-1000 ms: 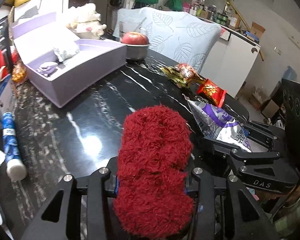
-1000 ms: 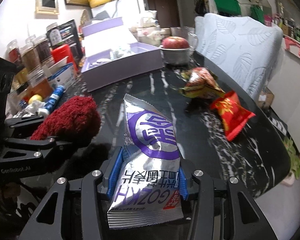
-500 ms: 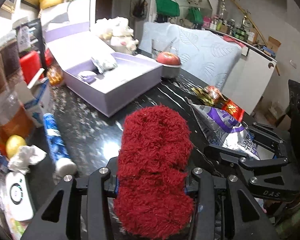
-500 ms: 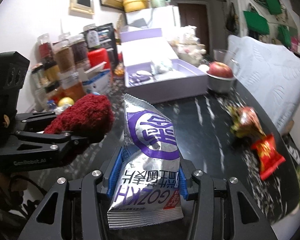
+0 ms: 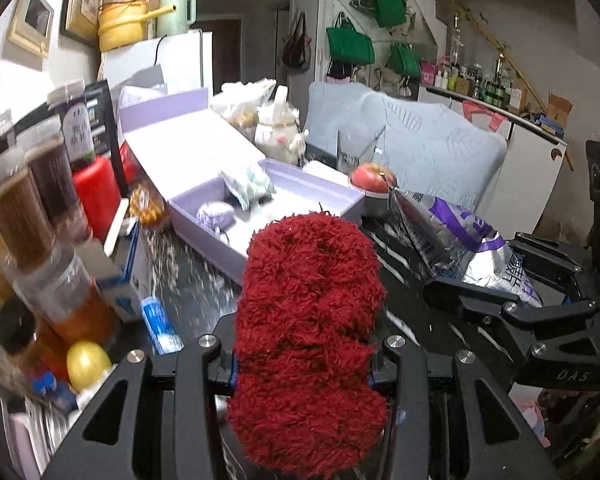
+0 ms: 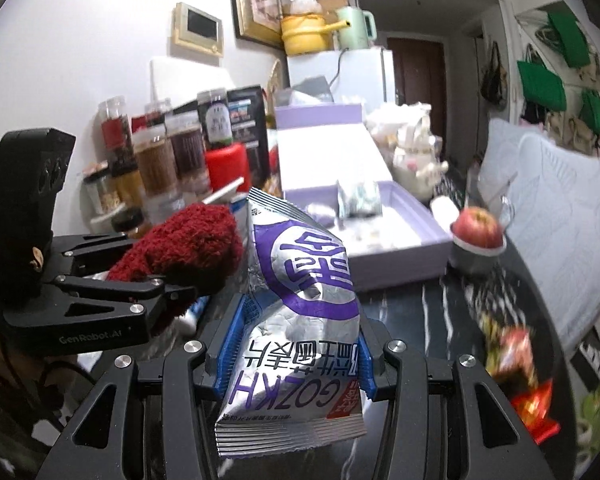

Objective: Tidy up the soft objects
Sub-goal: 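Lift red fuzzy item with left tool while right tool lifts snack bag toward box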

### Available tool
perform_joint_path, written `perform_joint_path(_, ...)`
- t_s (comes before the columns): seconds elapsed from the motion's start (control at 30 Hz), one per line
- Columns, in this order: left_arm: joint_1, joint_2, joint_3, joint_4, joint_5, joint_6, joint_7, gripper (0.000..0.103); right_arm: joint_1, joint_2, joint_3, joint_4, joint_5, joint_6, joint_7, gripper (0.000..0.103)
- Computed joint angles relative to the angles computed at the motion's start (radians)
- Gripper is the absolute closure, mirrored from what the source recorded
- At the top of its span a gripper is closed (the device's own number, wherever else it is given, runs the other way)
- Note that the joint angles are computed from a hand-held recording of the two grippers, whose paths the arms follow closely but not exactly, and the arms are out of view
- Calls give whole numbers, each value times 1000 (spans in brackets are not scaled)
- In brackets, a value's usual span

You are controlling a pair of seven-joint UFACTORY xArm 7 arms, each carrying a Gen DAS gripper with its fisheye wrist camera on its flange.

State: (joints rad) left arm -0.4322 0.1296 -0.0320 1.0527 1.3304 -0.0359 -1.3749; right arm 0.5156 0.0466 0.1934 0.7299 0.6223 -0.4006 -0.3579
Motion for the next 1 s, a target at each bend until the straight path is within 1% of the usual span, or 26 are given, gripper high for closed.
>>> perform_joint_path(0.03,3,7,3,13,2,-6,1,62,4,4,-5,19,22,5,-29,56)
perform_joint_path(0.1,0,28,15,54,7,-7,5,62,23,16,-21,68,105,15,-123,56)
perform_joint_path(0.17,-6,55,33,104,25,-13,-4,62,33,27,-37,109,147,23,-182,56)
perform_joint_path(0.23,-6,77,40,136,-10,-19,34,62,29,40,-51,148,139,38,-197,56)
perform_joint_path(0.3,-3,104,45,174,-73,-26,99,62,36,56,-72,190,136,51,-217,56)
perform_joint_path(0.37,-22,127,70,212,-92,-31,119,62,55,75,-104,239,143,71,-245,56)
perform_joint_path(0.47,-25,167,74,270,-165,-21,201,62,67,110,-147,308,95,96,-231,56)
perform_joint_path(0.53,-15,195,61,307,-231,-5,273,62,75,133,-175,350,58,106,-214,56)
perform_joint_path(0.67,27,263,12,399,-370,28,437,62,171,203,-314,472,44,165,-220,56)
perform_joint_path(0.7,30,279,9,418,-394,34,462,62,167,224,-323,507,27,180,-207,56)
perform_joint_path(0.73,38,295,1,440,-424,42,491,62,142,243,-308,537,4,189,-191,56)
perform_joint_path(0.77,56,318,-22,470,-465,62,531,62,122,270,-303,580,-16,208,-176,56)
perform_joint_path(0.83,80,369,-48,535,-539,96,586,62,109,310,-310,639,-44,229,-146,56)
perform_joint_path(0.87,78,381,-45,551,-560,104,599,62,96,333,-308,673,-61,242,-134,56)
perform_joint_path(0.93,66,416,-25,597,-599,131,616,62,102,384,-343,744,-89,277,-98,56)
perform_joint_path(1.0,57,445,-11,634,-631,151,643,62,92,433,-358,816,-119,303,-67,56)
